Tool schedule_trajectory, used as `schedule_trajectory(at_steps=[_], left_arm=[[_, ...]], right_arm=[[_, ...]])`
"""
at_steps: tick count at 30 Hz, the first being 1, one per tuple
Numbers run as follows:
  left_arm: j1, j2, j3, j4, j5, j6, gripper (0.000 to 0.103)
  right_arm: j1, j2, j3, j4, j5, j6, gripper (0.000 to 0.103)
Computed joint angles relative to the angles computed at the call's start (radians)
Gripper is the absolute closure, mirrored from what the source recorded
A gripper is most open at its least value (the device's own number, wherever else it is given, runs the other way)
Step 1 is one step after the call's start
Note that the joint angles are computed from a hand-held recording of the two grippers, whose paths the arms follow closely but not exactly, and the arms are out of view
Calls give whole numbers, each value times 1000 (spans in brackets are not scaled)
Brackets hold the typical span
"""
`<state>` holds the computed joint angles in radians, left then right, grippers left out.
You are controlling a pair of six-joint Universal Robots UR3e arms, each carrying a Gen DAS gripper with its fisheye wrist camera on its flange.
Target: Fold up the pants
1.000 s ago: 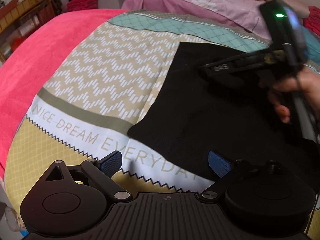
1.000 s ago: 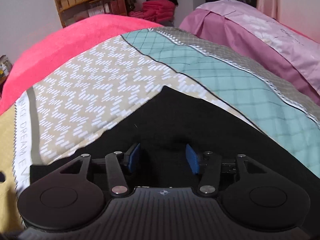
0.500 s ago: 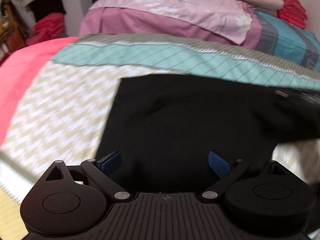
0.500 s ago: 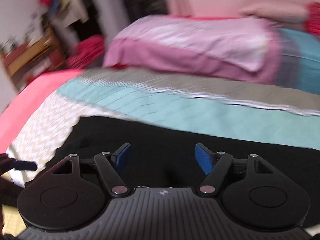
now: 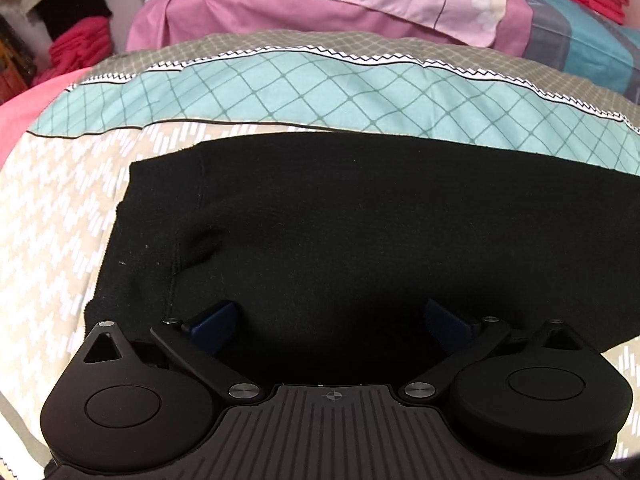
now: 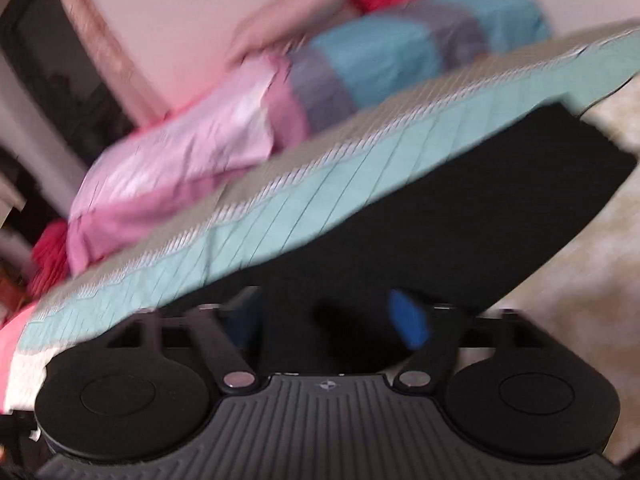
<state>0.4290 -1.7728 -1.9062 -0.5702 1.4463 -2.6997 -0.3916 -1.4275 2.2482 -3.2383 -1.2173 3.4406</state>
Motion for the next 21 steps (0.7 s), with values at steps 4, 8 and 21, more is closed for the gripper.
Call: schedule_trajectory(at_steps=[4, 8, 21], left_arm=[[-27, -25, 30, -8, 38, -49, 0], [-24, -8, 13, -6, 43, -50, 0], [-29, -12, 4, 19, 52, -61, 0]], right_arm=[[-24, 39, -71, 143, 39, -180, 27], [-83, 45, -62, 77, -56, -128, 74], [-114, 67, -14, -23, -234, -7, 64]])
